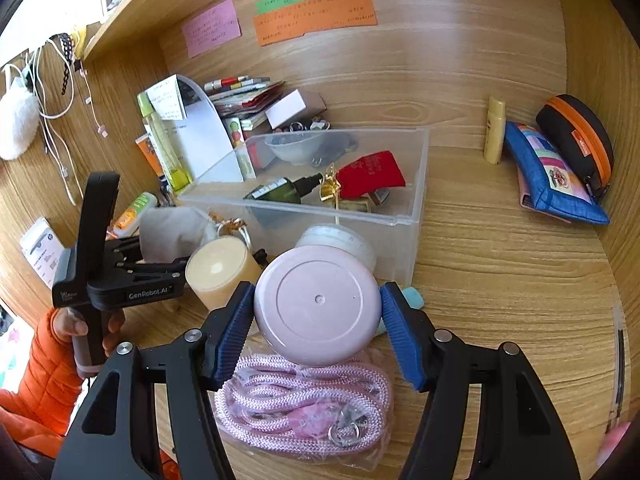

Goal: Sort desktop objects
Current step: 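Lift the white cloth and pink container and carry both toward the clear box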

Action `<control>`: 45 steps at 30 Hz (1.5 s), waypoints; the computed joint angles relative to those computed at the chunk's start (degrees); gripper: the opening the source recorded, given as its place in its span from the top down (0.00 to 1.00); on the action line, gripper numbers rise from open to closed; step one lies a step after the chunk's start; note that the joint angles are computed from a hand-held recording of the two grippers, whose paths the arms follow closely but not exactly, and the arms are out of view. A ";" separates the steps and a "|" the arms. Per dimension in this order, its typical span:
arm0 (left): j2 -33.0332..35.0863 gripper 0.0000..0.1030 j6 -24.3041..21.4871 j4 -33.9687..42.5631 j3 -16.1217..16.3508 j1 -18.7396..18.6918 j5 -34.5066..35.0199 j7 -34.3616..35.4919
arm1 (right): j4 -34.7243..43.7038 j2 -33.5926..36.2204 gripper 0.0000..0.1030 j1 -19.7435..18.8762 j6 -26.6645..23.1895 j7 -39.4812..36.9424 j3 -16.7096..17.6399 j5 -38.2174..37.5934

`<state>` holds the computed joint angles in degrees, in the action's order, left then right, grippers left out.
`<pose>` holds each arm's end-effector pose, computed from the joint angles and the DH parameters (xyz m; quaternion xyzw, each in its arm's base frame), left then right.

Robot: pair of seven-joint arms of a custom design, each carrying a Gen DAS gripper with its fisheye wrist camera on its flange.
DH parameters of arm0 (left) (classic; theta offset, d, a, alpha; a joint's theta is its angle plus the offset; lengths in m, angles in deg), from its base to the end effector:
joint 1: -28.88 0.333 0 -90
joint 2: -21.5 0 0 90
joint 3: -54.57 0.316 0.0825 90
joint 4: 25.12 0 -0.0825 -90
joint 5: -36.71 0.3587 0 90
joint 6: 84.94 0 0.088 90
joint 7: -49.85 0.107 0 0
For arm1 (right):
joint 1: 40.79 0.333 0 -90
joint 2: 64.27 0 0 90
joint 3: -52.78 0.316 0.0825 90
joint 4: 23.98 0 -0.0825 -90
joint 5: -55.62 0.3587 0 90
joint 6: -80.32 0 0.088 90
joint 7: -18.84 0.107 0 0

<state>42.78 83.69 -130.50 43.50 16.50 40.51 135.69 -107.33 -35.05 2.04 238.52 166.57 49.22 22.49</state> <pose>0.6143 -0.2542 0.4330 -0.5318 0.7657 -0.3158 0.1768 0.5395 0.4842 0.4886 -0.6860 0.5896 -0.1893 0.3820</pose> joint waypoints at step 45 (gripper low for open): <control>5.92 0.50 -18.75 22.90 0.49 -1.75 1.63 15.84 | 17.37 9.55 0.42 -3.07 -2.68 -9.35 -0.53 7.60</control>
